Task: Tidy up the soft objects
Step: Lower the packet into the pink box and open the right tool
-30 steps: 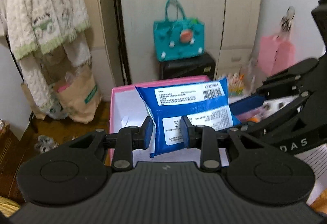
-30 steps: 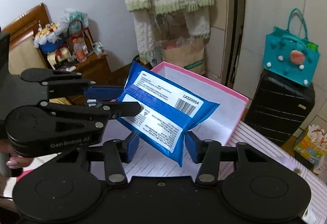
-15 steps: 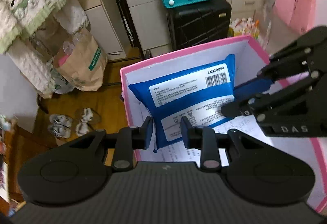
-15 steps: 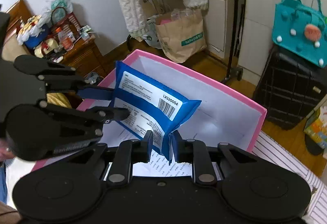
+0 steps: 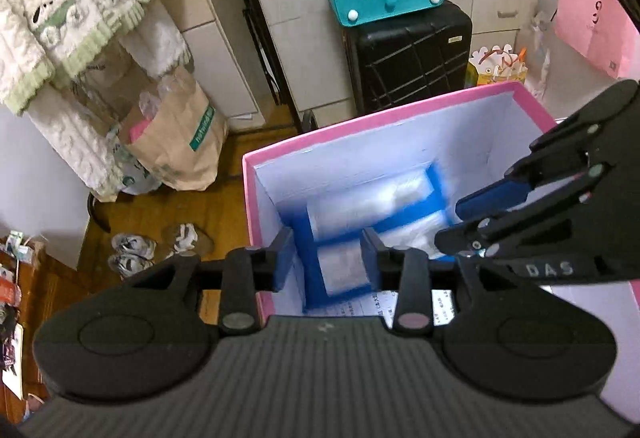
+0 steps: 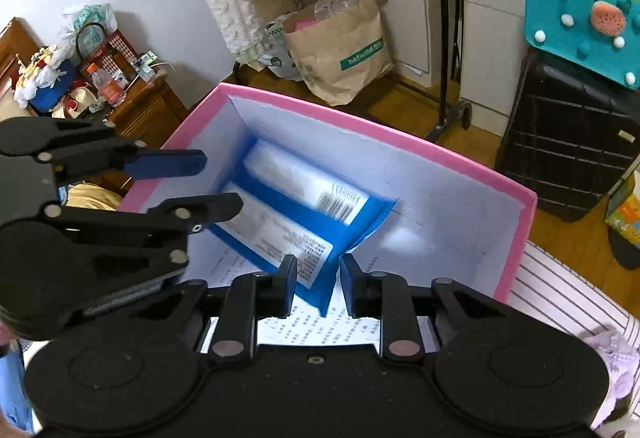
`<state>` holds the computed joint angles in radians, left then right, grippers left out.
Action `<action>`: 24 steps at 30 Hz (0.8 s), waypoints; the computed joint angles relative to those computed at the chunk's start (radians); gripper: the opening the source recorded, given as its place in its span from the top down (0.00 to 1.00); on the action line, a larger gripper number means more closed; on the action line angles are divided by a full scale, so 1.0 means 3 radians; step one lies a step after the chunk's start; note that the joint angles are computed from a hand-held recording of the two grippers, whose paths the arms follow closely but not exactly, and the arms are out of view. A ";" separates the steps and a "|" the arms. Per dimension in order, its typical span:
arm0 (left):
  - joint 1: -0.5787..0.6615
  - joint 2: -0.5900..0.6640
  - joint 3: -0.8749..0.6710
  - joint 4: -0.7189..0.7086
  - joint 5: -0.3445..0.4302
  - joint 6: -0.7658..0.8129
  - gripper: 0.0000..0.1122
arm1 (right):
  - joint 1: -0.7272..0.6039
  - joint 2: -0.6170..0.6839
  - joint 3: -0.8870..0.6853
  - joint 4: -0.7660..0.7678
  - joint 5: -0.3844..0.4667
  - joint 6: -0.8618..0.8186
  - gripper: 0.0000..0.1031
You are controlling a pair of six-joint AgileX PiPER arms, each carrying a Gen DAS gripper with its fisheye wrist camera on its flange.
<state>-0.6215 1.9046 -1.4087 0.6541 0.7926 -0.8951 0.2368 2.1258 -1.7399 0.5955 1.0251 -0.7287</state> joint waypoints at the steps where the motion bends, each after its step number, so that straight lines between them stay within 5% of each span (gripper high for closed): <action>1: -0.0017 -0.0022 0.0033 0.0043 -0.0012 -0.0045 0.60 | -0.0033 -0.0027 0.0020 0.0058 0.0046 -0.0055 0.72; 9: -0.0098 -0.0243 0.0187 0.0020 -0.0014 -0.0135 0.60 | -0.0247 -0.0564 0.0485 0.0239 0.0083 -0.0431 0.71; 24: -0.0503 -0.0757 0.0055 -0.0308 0.0657 -0.0042 0.46 | -0.0750 -0.1454 0.1113 0.0549 0.0398 -0.1126 0.62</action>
<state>-0.7723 1.6774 -1.3923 0.5619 0.9896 -0.9079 0.0118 1.6896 -1.4058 0.7601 1.1444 -1.0664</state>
